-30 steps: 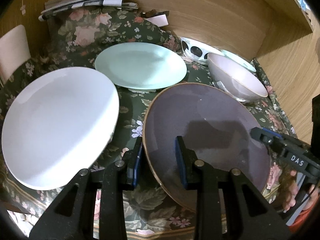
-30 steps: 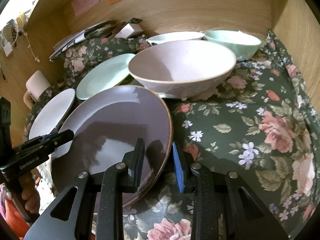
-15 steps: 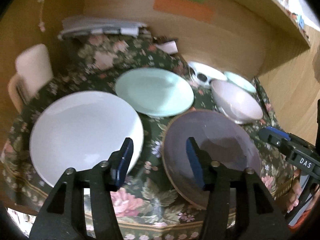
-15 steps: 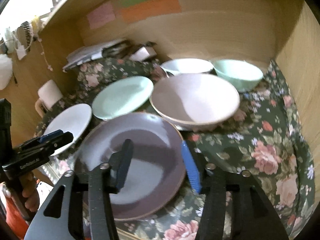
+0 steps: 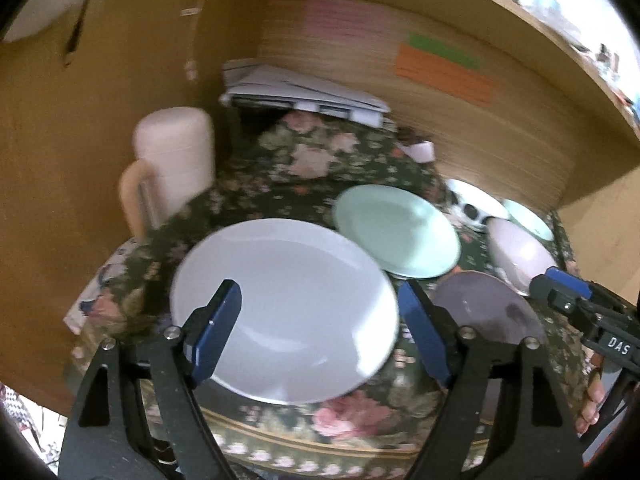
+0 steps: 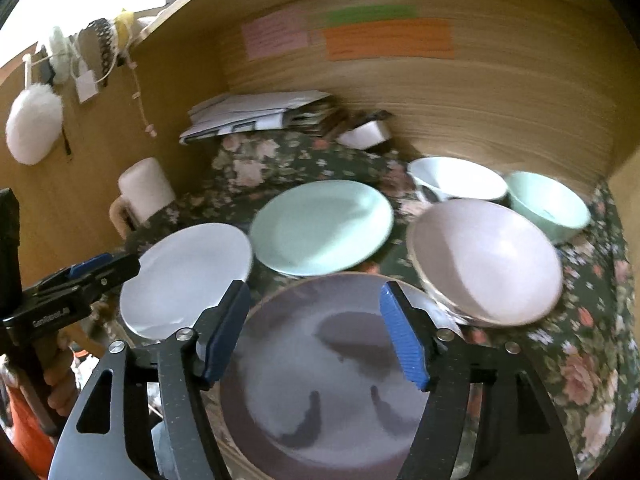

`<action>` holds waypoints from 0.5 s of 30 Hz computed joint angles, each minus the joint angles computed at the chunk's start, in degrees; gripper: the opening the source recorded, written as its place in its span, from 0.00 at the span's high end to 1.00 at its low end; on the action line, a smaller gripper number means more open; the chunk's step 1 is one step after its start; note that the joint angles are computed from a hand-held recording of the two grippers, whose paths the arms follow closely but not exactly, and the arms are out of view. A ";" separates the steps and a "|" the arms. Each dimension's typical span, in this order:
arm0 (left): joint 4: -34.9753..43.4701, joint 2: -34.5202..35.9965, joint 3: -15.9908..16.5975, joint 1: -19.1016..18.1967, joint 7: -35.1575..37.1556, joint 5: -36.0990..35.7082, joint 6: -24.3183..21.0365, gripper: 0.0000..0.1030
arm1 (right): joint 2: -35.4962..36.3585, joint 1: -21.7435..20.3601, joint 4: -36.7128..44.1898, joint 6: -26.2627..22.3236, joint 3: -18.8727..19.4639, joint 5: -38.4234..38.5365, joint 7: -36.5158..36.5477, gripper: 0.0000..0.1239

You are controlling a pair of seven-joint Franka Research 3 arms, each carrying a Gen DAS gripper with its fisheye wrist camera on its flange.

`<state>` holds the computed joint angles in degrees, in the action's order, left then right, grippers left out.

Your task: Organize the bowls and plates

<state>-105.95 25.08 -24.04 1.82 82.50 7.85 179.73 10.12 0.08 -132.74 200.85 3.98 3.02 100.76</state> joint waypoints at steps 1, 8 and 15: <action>0.18 0.14 0.16 0.21 -0.13 -0.13 -0.22 0.21 | 0.41 -0.19 0.63 -0.32 0.32 -0.55 0.25 0.48; 1.52 1.02 4.95 -1.52 -2.78 0.14 -1.30 0.21 | 5.40 -5.47 7.74 -4.72 6.41 -6.17 1.86 0.48; 3.69 3.32 6.22 -1.04 -3.08 0.68 -3.45 0.21 | 10.71 -9.11 15.42 -10.02 12.70 -5.05 -2.36 0.48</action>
<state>-102.27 28.40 -17.82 0.78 79.42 8.52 176.28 20.83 -9.02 -117.33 190.84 16.69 -2.03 98.40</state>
